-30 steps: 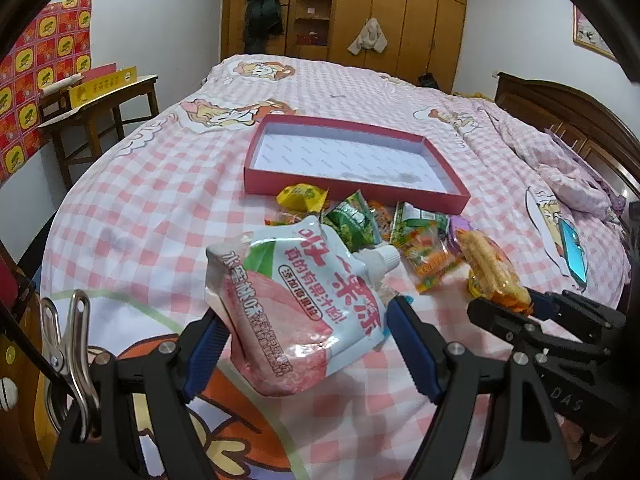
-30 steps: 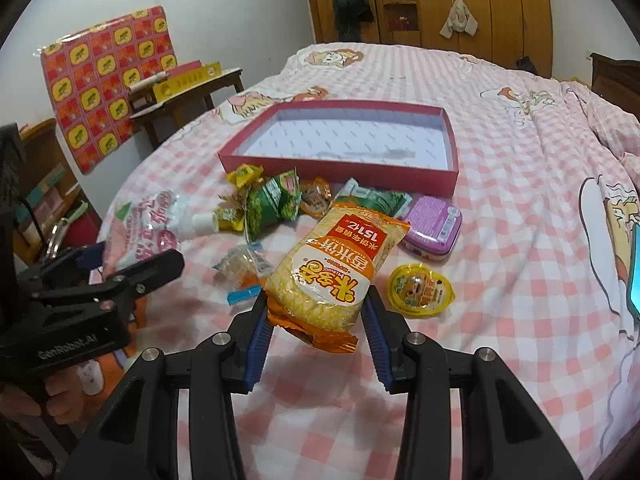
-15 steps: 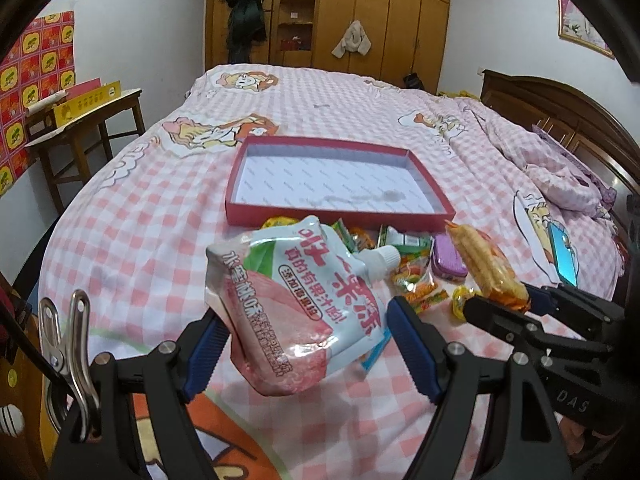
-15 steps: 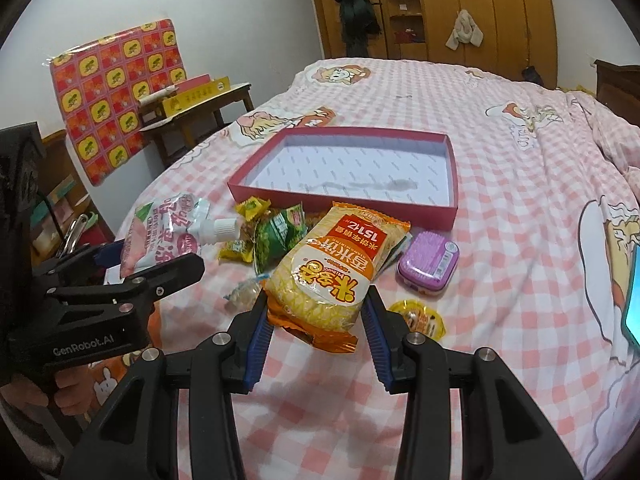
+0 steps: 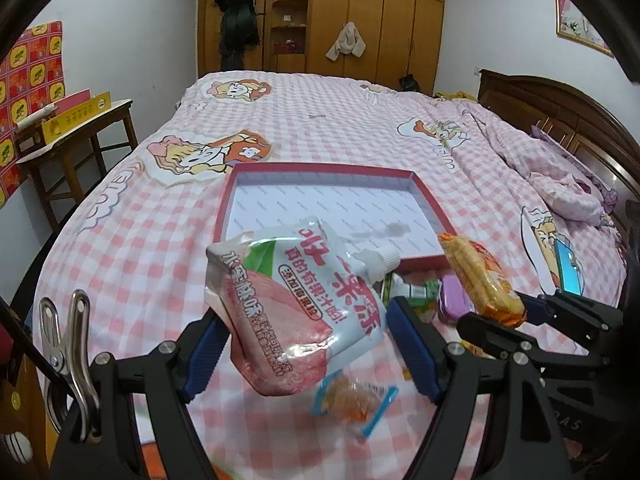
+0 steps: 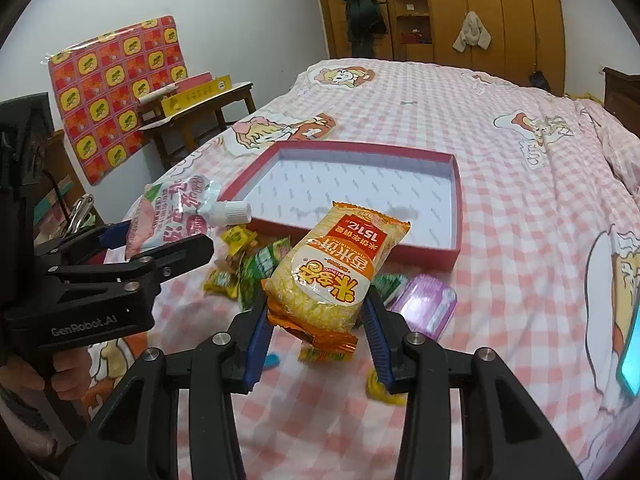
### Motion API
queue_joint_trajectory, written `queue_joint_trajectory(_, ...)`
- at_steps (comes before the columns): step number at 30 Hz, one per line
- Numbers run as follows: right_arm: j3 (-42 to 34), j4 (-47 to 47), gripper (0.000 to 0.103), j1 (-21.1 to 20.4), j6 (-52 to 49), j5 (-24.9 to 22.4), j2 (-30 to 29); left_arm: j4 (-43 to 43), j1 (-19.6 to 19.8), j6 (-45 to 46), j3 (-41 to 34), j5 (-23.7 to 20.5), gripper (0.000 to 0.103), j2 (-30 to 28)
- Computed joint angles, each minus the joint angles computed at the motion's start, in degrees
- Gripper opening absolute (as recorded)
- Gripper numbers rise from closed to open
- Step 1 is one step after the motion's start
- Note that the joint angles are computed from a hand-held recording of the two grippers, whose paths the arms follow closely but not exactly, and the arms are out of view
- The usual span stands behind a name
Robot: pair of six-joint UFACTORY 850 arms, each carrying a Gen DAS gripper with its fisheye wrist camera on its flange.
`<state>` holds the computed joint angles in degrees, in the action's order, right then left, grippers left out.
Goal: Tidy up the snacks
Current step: 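Lift the pouch with the left tool while the right tool carries the bread package over the box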
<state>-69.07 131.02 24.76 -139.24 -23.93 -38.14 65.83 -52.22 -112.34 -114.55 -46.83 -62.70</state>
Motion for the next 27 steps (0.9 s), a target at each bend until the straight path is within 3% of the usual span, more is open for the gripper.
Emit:
queue_joint_trajectory(9,-7.62,-7.13,0.044,-0.44,6.84,2.53,-4.07,-2.1,2.72,4.38,-4.92,1.23,0.082,-2.84)
queue_joint_trajectory(27,-20.92,-18.1,0.044,0.15,22.28,8.86,-12.41,-7.92,9.19,17.82,-16.63,8.72,0.082,-9.69)
